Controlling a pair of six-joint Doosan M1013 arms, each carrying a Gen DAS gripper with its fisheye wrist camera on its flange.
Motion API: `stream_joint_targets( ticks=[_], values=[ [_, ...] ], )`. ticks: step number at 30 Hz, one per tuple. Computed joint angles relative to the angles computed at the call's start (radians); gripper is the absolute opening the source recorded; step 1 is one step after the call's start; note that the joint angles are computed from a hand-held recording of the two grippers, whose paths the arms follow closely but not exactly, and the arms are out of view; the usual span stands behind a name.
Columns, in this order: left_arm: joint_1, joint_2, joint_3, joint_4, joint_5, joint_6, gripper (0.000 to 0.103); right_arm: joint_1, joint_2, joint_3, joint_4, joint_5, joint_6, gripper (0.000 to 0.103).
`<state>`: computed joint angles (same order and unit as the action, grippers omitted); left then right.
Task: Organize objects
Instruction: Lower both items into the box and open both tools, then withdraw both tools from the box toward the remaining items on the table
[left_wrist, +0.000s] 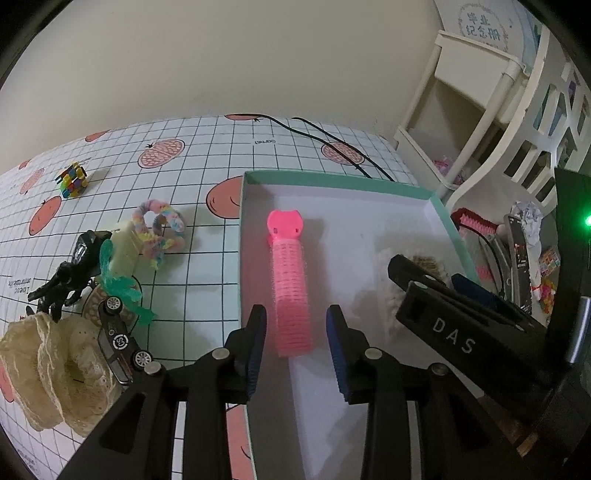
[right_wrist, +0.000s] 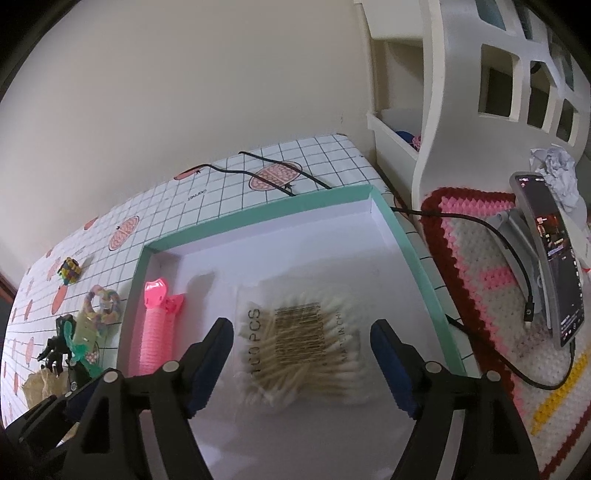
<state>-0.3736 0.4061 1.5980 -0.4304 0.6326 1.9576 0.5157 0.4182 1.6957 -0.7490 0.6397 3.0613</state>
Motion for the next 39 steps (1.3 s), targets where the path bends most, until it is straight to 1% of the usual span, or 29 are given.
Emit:
stream_joint_targets(
  ticks=[3,6,8,9,12,13,16,18,21,23,25,29,32,33,34,35,36,39],
  values=[
    [0.005,-0.005,0.001,-0.018,-0.008,0.007,0.034,0.0,-0.01,0.011,-0.041,-0.012,0.044,0.08],
    [0.007,-0.015,0.005,-0.022,-0.037,0.004,0.034,0.002,-0.017,0.019,-0.079,-0.011,0.086,0.08],
    [0.01,-0.019,0.005,-0.014,-0.055,-0.017,0.044,0.001,-0.021,0.024,-0.089,-0.016,0.105,0.08],
    [0.012,-0.021,0.007,-0.016,-0.064,-0.022,0.052,-0.002,-0.023,0.026,-0.085,-0.023,0.105,0.08],
    [0.019,-0.026,0.01,-0.018,-0.09,-0.036,0.057,-0.006,-0.02,0.024,-0.052,-0.033,0.064,0.08],
    [0.022,-0.025,0.007,-0.02,-0.089,-0.036,0.061,-0.006,-0.018,0.021,-0.043,-0.029,0.047,0.08],
    [0.028,-0.021,0.001,-0.011,-0.086,-0.059,0.069,-0.006,-0.016,0.021,-0.033,-0.036,0.03,0.081],
    [0.029,-0.018,-0.004,0.018,-0.083,-0.098,0.071,-0.006,-0.015,0.022,-0.032,-0.042,0.028,0.088],
    [0.031,-0.017,-0.003,0.035,-0.093,-0.123,0.073,-0.005,-0.014,0.022,-0.035,-0.041,0.028,0.09],
    [0.035,-0.016,-0.002,0.021,-0.096,-0.113,0.078,-0.004,-0.015,0.023,-0.04,-0.042,0.031,0.092],
    [0.036,-0.019,0.001,0.029,-0.11,-0.126,0.087,-0.004,-0.016,0.026,-0.049,-0.043,0.038,0.096],
    [0.037,-0.024,0.008,0.034,-0.132,-0.128,0.088,-0.005,-0.017,0.028,-0.056,-0.046,0.047,0.1],
    [0.037,-0.026,0.013,0.042,-0.146,-0.135,0.089,-0.005,-0.018,0.029,-0.054,-0.049,0.043,0.102],
    [0.038,-0.026,0.014,0.043,-0.151,-0.137,0.091,-0.005,-0.018,0.029,-0.054,-0.049,0.04,0.103],
    [0.038,-0.026,0.014,0.048,-0.153,-0.142,0.1,-0.005,-0.017,0.029,-0.057,-0.05,0.041,0.103],
    [0.038,-0.026,0.015,0.05,-0.158,-0.145,0.103,-0.005,-0.018,0.029,-0.058,-0.05,0.04,0.103],
    [0.038,-0.028,0.019,0.051,-0.171,-0.146,0.103,-0.005,-0.017,0.029,-0.056,-0.052,0.035,0.103],
    [0.037,-0.028,0.018,0.054,-0.176,-0.145,0.103,-0.004,-0.016,0.027,-0.052,-0.055,0.022,0.103]
  ],
)
